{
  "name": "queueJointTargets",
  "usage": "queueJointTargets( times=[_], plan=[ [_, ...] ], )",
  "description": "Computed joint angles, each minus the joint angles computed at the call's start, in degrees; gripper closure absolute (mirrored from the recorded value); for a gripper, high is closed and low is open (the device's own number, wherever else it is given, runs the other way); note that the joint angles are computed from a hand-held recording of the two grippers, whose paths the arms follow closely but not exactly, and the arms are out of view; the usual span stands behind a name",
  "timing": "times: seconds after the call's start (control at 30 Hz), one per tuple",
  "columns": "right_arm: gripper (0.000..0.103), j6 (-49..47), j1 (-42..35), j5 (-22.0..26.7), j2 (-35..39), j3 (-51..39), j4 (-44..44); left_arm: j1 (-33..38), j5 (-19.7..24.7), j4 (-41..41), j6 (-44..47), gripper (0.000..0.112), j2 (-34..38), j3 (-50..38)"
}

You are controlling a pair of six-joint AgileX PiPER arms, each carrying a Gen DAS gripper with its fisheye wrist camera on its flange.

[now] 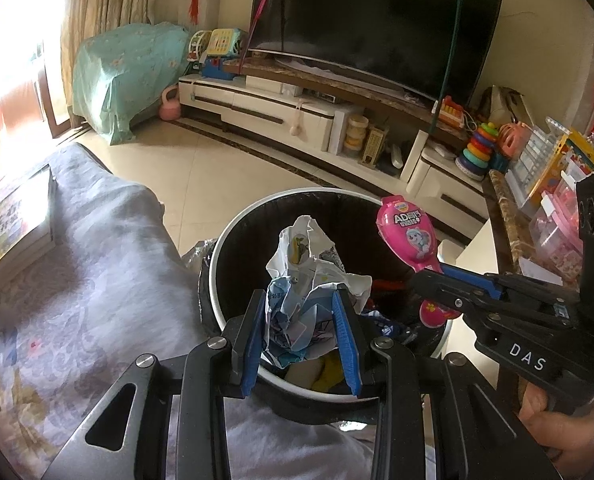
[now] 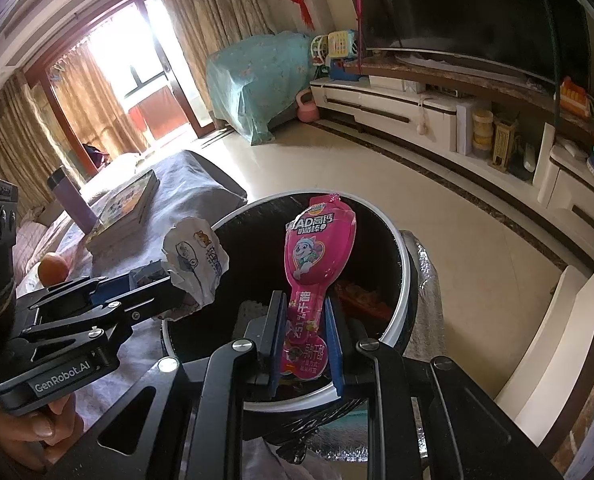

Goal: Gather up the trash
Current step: 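Lower both grippers into the bin and open them to drop the items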

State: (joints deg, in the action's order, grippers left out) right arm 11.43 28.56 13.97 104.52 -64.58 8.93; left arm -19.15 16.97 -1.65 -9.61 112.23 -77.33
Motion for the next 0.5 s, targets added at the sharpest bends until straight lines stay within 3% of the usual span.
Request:
queueJointTargets(
  times=[0.5],
  plan=[
    [0.084,-2.8,-0.5,2.0,1.4,-2.2,2.0,-0.7,1.4,2.0,-2.3,0.080,0.9,-1.6]
  ],
)
